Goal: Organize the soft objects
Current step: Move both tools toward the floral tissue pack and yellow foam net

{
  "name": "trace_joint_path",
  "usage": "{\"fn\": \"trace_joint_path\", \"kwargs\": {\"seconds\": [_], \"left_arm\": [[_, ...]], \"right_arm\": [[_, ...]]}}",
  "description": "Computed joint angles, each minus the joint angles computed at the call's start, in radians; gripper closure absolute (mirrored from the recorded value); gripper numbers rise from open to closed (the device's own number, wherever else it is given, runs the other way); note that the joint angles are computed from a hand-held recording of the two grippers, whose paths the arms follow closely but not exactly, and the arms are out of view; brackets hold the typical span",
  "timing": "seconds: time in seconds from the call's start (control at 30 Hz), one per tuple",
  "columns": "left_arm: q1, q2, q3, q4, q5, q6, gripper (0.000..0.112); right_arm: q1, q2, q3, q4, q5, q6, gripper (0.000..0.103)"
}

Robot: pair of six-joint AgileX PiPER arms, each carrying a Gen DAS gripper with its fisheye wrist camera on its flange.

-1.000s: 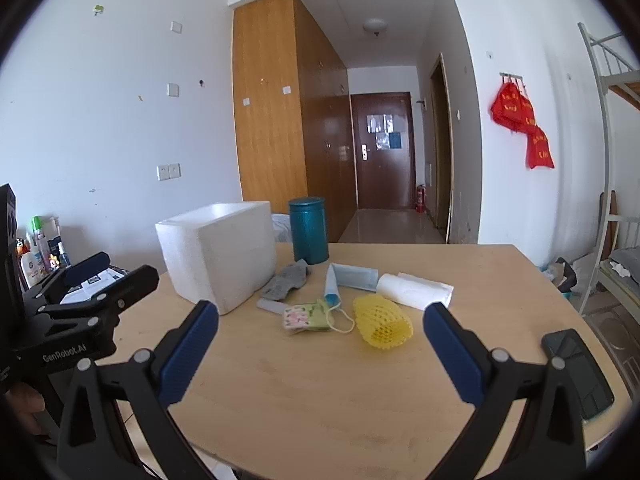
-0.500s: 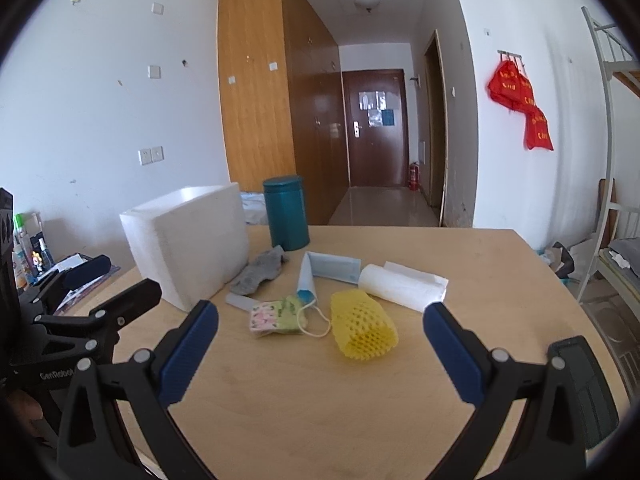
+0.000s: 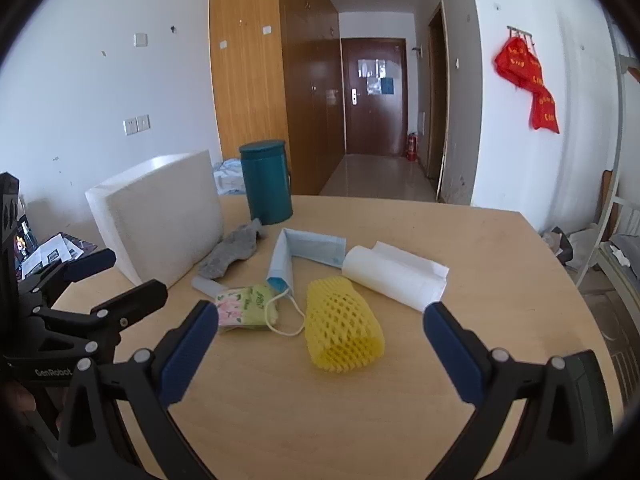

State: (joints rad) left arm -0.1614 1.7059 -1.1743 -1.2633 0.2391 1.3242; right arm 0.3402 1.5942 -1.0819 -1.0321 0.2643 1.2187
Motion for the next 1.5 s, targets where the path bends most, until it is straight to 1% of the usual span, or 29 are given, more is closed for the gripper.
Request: {"fn": "trace_joint_path", "kwargs": {"seconds": [0.07, 0.2, 0.23, 0.37, 0.43, 0.53, 0.63, 0.73, 0.8, 0.93, 1.03, 1.23, 1.4, 1.5], "left_arm": [[-0.003, 0.026, -0.036, 0.103, 0.013, -0.107, 0.009], [-0.010, 0.094, -0.129, 0.332, 0.059, -0.343, 0.009], [-0.011, 0.114, -0.158, 0.390, 0.080, -0.402, 0.009], [-0.014, 0.182, -0.256, 0.518, 0.154, -0.534, 0.010], [-0.019, 0.220, -0.312, 0.599, 0.193, -0.622, 0.010], [-0.015, 0.287, -0.411, 0.674, 0.288, -0.718, 0.010], [-0.022, 0.336, -0.475, 0.748, 0.328, -0.797, 0.009], [-0.025, 0.389, -0.546, 0.782, 0.388, -0.840, 0.009], [-0.025, 0.419, -0.592, 0.799, 0.428, -0.865, 0.009], [-0.020, 0.488, -0.692, 0.814, 0.506, -0.906, 0.010], [-0.017, 0.521, -0.742, 0.811, 0.549, -0.917, 0.010], [-0.021, 0.555, -0.790, 0.798, 0.584, -0.901, 0.010], [-0.022, 0.588, -0.841, 0.815, 0.615, -0.921, 0.010], [-0.022, 0.603, -0.868, 0.823, 0.621, -0.927, 0.013]], "right_arm": [[-0.011, 0.015, -0.016, 0.030, -0.005, -0.037, 0.000], [-0.041, 0.061, -0.072, 0.225, -0.001, -0.240, 0.000], [-0.053, 0.074, -0.088, 0.301, 0.000, -0.316, 0.000], [-0.093, 0.129, -0.155, 0.588, 0.022, -0.601, 0.001], [-0.106, 0.156, -0.188, 0.678, 0.045, -0.690, 0.002], [-0.131, 0.193, -0.230, 0.791, 0.078, -0.807, 0.004], [-0.154, 0.228, -0.267, 0.893, 0.105, -0.915, 0.006], [-0.177, 0.262, -0.304, 1.009, 0.133, -1.029, 0.009], [-0.189, 0.283, -0.328, 1.060, 0.155, -1.078, 0.012], [-0.199, 0.318, -0.363, 1.111, 0.189, -1.134, 0.013], [-0.207, 0.338, -0.382, 1.169, 0.206, -1.195, 0.016], [-0.214, 0.379, -0.422, 1.185, 0.231, -1.204, 0.017], [-0.216, 0.406, -0.448, 1.195, 0.252, -1.208, 0.017], [-0.219, 0.410, -0.447, 1.214, 0.251, -1.225, 0.017]]}}
